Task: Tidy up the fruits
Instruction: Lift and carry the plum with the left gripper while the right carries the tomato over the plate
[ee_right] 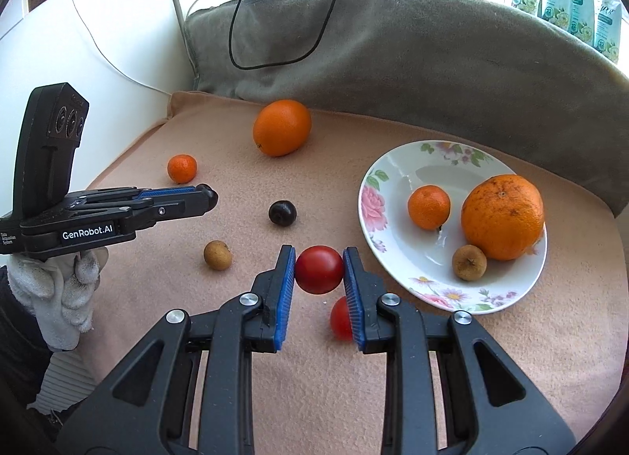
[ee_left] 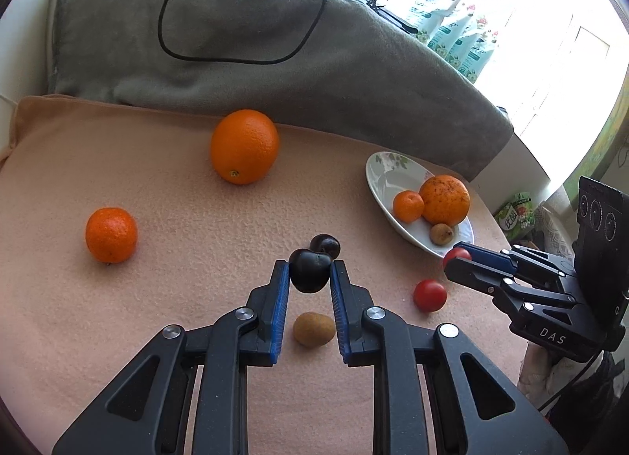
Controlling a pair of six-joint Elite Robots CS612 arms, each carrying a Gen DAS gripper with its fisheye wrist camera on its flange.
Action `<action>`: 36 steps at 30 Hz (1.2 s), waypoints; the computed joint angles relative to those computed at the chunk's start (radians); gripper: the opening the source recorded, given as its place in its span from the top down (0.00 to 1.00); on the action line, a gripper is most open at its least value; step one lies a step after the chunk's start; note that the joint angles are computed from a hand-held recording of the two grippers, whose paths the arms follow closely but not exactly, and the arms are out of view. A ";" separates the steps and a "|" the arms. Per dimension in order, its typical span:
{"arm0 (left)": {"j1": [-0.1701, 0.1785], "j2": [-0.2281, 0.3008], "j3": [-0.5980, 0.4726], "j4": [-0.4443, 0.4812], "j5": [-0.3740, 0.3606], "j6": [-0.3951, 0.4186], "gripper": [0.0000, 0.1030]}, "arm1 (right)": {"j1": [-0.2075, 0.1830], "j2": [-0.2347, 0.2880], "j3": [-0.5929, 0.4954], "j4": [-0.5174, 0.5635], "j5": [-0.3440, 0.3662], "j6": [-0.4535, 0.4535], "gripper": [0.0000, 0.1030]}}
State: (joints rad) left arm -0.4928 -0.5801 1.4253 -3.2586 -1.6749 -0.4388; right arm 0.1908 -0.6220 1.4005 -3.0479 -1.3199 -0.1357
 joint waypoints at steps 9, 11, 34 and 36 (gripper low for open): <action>-0.011 0.014 -0.044 -0.002 -0.021 0.011 0.81 | -0.023 -0.017 0.012 -0.058 -0.007 0.038 0.75; -0.013 0.017 -0.053 0.000 -0.024 0.013 0.81 | -0.026 -0.016 0.006 -0.060 -0.007 0.045 0.75; -0.044 0.071 -0.197 0.082 -0.081 0.075 0.81 | -0.065 0.040 -0.120 -0.011 0.001 0.104 0.75; -0.048 0.075 -0.207 0.093 -0.079 0.084 0.81 | -0.069 0.047 -0.132 -0.002 0.007 0.115 0.75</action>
State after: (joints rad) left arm -0.5406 -0.5048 1.2188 -3.1656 -1.7544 -0.3544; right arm 0.1216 -0.5748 1.2681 -3.0501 -1.3127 -0.0205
